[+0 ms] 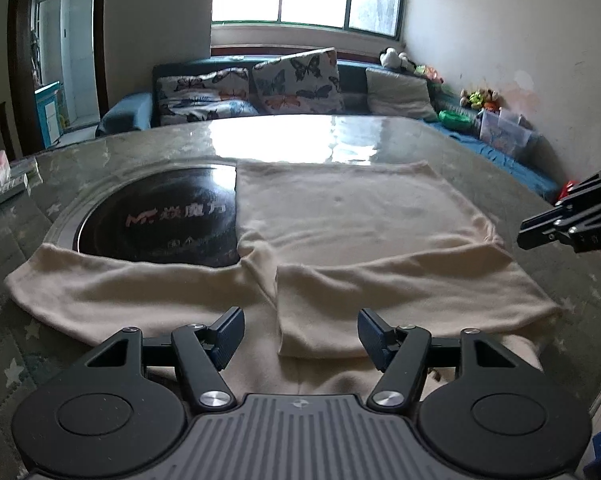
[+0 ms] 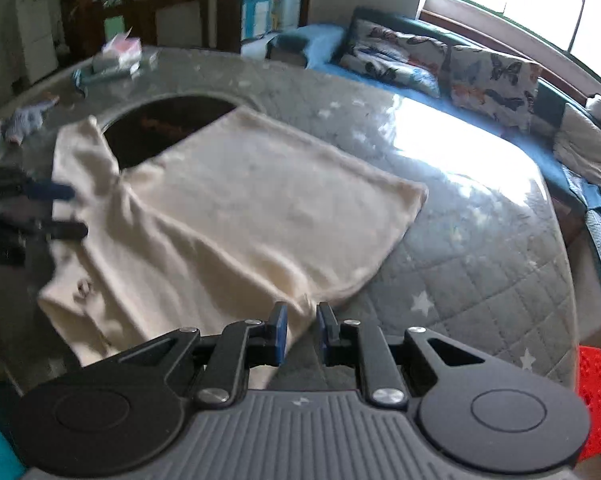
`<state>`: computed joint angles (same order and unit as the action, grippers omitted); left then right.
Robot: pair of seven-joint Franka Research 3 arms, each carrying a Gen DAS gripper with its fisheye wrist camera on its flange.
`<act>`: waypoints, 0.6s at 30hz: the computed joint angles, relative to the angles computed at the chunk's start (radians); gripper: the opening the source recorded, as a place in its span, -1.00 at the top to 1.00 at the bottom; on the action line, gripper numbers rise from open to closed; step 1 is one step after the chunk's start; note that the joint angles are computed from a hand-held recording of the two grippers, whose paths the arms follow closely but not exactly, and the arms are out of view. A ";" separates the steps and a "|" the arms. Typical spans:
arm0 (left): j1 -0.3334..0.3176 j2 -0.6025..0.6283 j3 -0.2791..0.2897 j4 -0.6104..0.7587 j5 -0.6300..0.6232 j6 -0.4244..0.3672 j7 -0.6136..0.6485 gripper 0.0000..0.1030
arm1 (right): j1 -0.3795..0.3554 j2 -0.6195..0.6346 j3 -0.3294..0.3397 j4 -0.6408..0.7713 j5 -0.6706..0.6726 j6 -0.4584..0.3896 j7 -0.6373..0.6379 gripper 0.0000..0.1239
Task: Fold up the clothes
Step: 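Lay the sleeve across the shirt body and open the right gripper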
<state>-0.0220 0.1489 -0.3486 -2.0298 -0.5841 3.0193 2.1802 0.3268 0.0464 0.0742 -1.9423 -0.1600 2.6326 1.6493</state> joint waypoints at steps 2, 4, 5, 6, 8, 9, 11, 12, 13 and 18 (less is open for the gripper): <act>-0.007 0.007 0.008 0.006 0.024 -0.006 -0.021 -0.10 | -0.004 0.004 0.003 -0.009 0.040 0.016 -0.071 0.75; -0.010 0.013 0.011 0.010 0.047 -0.004 -0.035 -0.03 | -0.005 0.016 0.007 -0.005 0.083 0.033 -0.142 0.72; -0.007 0.015 0.006 0.013 0.051 -0.007 -0.033 0.08 | -0.005 0.022 0.009 -0.001 0.102 0.040 -0.179 0.68; -0.004 0.016 0.003 0.015 0.054 -0.011 -0.033 0.14 | -0.004 0.032 0.009 0.005 0.109 0.048 -0.203 0.65; -0.007 0.018 0.006 0.015 0.076 -0.010 -0.044 0.27 | -0.002 0.055 0.008 0.024 0.121 0.055 -0.249 0.64; -0.011 0.019 0.011 0.014 0.095 -0.008 -0.059 0.32 | -0.003 0.064 0.008 0.034 0.140 0.051 -0.278 0.64; -0.013 0.021 0.013 0.013 0.123 -0.004 -0.079 0.44 | -0.003 0.081 0.008 0.052 0.165 0.044 -0.325 0.64; -0.010 0.021 0.010 0.013 0.128 -0.003 -0.082 0.52 | -0.003 0.088 0.008 0.059 0.179 0.040 -0.348 0.64; -0.007 0.021 0.008 0.013 0.134 -0.002 -0.085 0.56 | -0.003 0.093 0.007 0.064 0.189 0.036 -0.365 0.65; 0.017 0.019 -0.019 0.017 0.108 0.000 -0.050 0.68 | 0.004 0.100 -0.004 0.076 0.204 0.009 -0.390 0.94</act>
